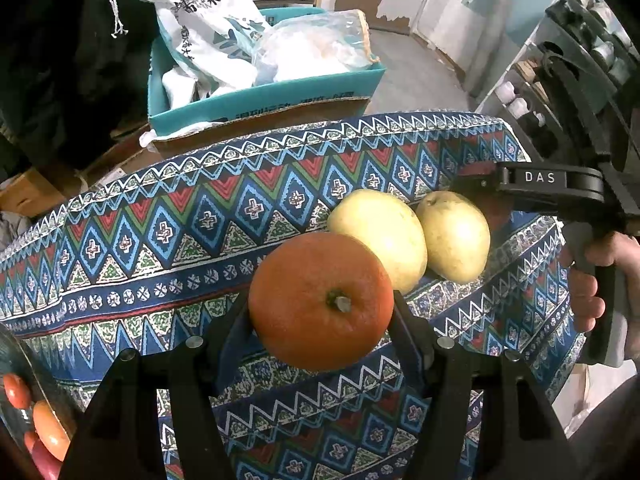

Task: Organize fruits
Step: 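Grasp an orange with the left tool while the right tool grasps a red apple, then lift and carry the orange and red apple toward the glass bowl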

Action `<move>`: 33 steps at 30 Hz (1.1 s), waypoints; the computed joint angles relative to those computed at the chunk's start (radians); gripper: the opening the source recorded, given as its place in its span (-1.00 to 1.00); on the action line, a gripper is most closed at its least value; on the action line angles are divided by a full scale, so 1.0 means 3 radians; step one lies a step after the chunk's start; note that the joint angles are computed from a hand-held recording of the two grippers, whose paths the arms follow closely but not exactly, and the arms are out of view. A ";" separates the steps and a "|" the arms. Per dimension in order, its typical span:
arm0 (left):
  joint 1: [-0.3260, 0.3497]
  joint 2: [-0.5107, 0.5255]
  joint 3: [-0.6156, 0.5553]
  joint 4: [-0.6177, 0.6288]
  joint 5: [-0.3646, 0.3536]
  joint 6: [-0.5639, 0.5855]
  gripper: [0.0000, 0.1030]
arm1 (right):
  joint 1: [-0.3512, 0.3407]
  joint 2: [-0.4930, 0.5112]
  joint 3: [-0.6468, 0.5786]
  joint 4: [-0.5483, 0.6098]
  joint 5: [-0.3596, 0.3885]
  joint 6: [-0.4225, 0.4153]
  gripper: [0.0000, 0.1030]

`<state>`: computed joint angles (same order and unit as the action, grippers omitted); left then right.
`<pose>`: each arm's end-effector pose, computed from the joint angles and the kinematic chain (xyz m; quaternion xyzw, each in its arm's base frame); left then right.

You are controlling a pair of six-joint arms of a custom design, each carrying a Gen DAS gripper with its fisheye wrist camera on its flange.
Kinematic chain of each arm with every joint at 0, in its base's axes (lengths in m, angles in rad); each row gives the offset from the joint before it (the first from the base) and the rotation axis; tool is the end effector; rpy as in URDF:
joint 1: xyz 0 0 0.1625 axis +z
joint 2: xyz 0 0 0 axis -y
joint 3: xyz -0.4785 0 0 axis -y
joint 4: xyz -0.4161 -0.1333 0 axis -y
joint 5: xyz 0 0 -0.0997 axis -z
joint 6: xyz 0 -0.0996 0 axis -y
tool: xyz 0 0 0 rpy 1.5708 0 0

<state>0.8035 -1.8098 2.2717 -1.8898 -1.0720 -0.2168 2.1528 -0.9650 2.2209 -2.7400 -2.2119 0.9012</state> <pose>-0.1096 -0.3743 0.3412 0.2797 0.9254 -0.0553 0.2497 0.3330 -0.3719 0.0721 -0.1372 -0.9383 0.1823 0.2599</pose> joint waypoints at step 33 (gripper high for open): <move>-0.0571 -0.0624 -0.0295 0.0801 0.0149 -0.0429 0.30 | 0.0965 0.0143 -0.0599 0.0697 -0.0559 -0.0163 0.53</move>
<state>0.6323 -1.9971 2.1832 -1.6496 -1.0272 -0.3454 2.4424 -0.9221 2.0413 -2.5310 -2.3796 0.8523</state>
